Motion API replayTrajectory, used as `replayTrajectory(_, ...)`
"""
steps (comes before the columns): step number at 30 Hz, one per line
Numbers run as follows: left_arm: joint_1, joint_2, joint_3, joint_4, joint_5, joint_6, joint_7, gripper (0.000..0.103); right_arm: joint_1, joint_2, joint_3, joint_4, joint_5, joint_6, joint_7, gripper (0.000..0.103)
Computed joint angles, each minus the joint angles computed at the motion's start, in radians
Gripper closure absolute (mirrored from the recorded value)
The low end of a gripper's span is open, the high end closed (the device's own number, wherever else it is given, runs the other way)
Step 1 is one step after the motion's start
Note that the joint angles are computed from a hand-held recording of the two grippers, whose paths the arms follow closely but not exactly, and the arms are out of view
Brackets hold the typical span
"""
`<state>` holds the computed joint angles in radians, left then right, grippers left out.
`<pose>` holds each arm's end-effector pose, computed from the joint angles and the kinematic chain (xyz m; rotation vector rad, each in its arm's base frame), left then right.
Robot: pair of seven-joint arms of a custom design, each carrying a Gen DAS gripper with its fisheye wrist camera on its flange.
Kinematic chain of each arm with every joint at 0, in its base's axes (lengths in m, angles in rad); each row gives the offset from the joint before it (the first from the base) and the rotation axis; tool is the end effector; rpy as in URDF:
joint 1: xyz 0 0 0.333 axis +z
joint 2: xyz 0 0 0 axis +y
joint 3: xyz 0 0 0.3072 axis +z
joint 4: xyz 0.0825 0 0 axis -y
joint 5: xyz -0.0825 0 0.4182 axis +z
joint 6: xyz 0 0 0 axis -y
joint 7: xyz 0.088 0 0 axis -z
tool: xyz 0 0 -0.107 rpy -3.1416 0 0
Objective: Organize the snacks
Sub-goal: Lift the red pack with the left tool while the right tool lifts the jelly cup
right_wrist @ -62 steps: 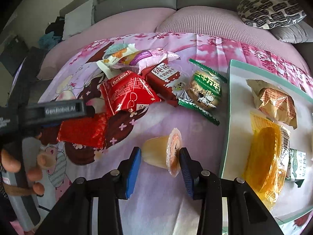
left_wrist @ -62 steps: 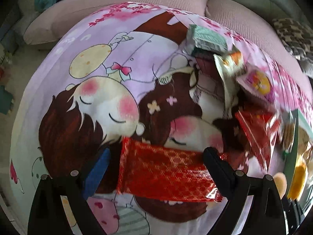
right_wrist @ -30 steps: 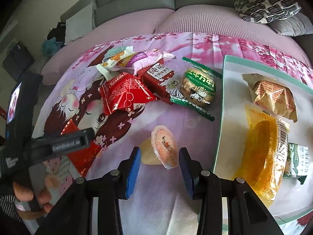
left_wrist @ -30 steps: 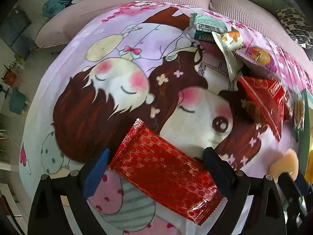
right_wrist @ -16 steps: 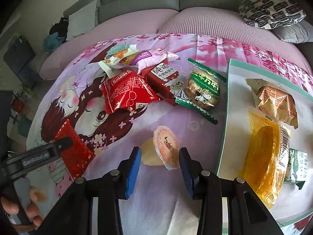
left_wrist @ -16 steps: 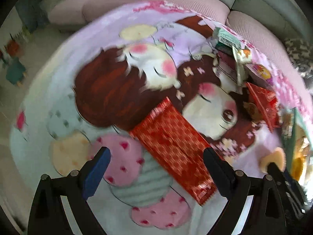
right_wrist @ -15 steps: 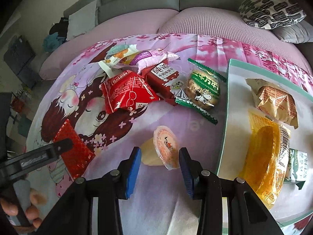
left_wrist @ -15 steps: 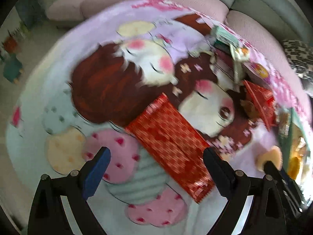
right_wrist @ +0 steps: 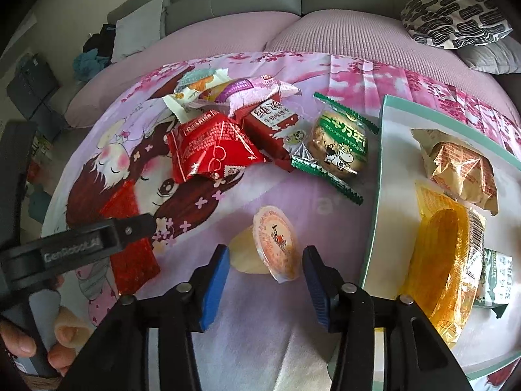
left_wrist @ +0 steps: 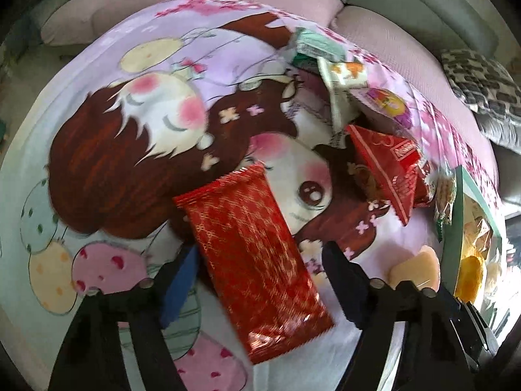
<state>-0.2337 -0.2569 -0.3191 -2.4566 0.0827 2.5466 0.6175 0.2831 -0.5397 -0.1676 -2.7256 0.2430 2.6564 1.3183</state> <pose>0.4322 -0.2678 0.3944 -2.4085 1.7099 -0.4873 0.4267 0.0466 0.4053 -2.0342 1.6938 -0.2373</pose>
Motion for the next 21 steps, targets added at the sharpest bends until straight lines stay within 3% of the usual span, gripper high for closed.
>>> replayTrajectory(6, 0.003, 0.138, -0.010, 0.132, 0.136, -0.007, 0.029, 0.035, -0.006, 0.014, 0.018, 0.004, -0.022, 0.002, 0.003, 0.052)
replayTrajectory(10, -0.020, 0.156, 0.013, 0.152, 0.166, -0.017, 0.039, 0.038, -0.011, 0.019, 0.029, 0.001, -0.049, 0.013, 0.003, 0.051)
replayTrajectory(13, -0.044, 0.076, 0.037, 0.086, 0.089, -0.031, 0.067, 0.038, -0.016, 0.022, 0.039, 0.001, -0.074, 0.018, 0.007, 0.051)
replayTrajectory(15, -0.025, 0.040, 0.018, 0.056, 0.053, -0.038, 0.095, 0.038, -0.024, 0.026, 0.052, -0.001, -0.100, 0.025, 0.015, 0.051)
replayTrajectory(16, -0.050, -0.010, 0.031, 0.023, 0.049, -0.072, 0.082, 0.038, -0.026, 0.028, 0.056, -0.002, -0.111, 0.028, 0.018, 0.051)
replayTrajectory(21, -0.030, -0.031, -0.013, 0.022, 0.049, -0.129, 0.102, 0.038, -0.041, 0.039, 0.082, -0.007, -0.176, 0.054, 0.050, 0.051)
